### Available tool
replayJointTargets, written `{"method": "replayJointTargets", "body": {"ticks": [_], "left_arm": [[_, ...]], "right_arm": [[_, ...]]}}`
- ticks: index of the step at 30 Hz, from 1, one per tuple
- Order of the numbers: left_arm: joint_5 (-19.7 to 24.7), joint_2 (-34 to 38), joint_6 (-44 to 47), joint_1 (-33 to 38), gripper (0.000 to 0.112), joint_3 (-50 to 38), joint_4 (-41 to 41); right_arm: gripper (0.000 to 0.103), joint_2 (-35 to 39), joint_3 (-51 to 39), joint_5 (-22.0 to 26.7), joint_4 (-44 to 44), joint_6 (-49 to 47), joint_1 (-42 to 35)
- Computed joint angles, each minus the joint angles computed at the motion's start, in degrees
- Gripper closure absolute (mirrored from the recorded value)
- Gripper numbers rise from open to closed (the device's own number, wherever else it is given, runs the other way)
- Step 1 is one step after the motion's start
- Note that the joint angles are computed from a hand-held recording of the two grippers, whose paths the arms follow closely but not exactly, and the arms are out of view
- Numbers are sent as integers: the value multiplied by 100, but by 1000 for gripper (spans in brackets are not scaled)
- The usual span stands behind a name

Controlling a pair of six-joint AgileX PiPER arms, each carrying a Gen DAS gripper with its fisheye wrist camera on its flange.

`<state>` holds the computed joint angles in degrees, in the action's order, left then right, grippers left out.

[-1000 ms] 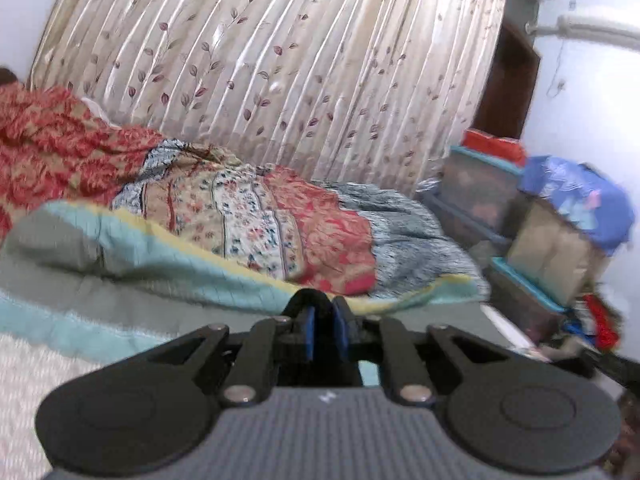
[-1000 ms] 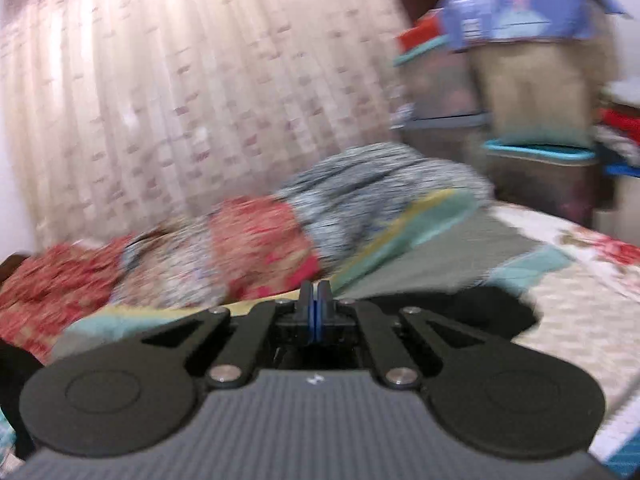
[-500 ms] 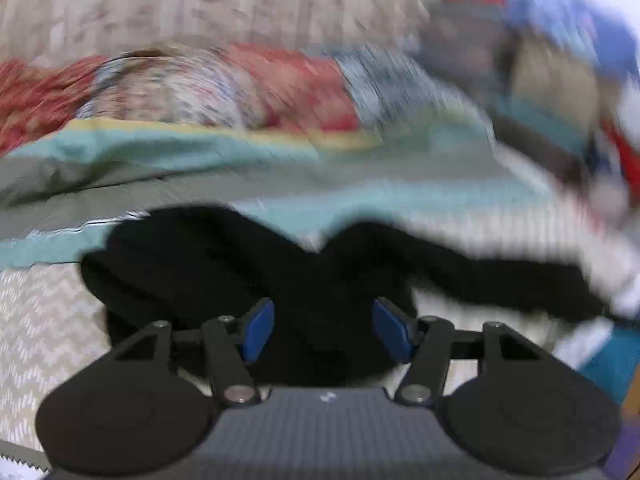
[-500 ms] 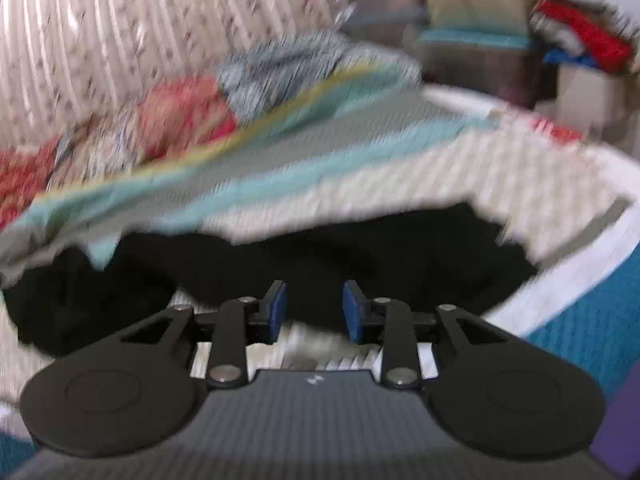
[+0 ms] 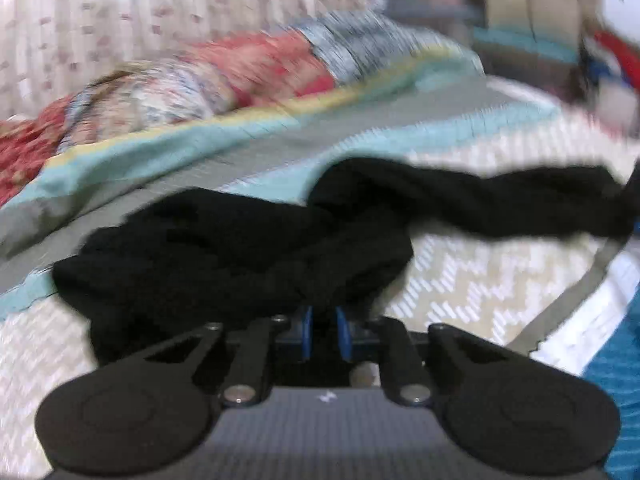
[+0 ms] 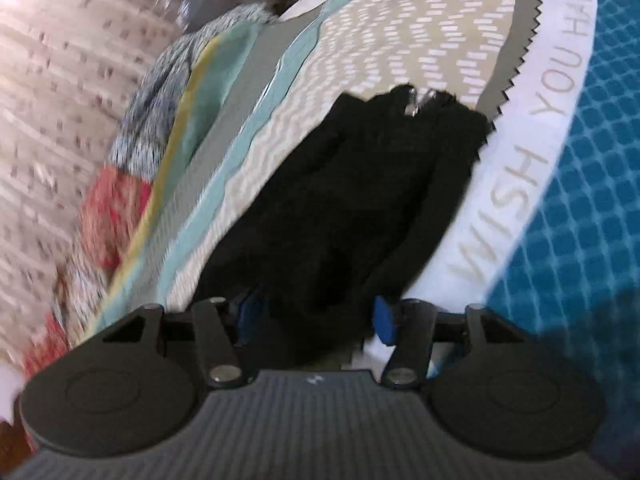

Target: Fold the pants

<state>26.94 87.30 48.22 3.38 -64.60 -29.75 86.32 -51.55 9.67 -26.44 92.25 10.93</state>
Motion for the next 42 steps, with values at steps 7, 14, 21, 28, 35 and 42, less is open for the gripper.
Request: {"method": "replayJointTargets", "body": {"ticks": [7, 14, 21, 28, 35, 42], "left_arm": [[1277, -1718, 1565, 2396, 100, 1276, -1584], [2641, -2250, 2089, 4856, 110, 1826, -2179], [3363, -2144, 2234, 5695, 110, 2019, -1984], [3950, -2824, 3110, 5966, 104, 2390, -2330], [3532, -2916, 2959, 5388, 92, 2511, -2171], [2985, -2982, 3017, 4929, 77, 2599, -2236]], "right_arm": [[93, -85, -501, 788, -1018, 776, 216], [94, -1185, -991, 2825, -3463, 1772, 1451], [86, 59, -2876, 3068, -3142, -56, 1329], [40, 2042, -4462, 4328, -1966, -2688, 1364], [40, 325, -1569, 2955, -2279, -1137, 1758], [40, -897, -448, 3300, -2082, -242, 1821]]}}
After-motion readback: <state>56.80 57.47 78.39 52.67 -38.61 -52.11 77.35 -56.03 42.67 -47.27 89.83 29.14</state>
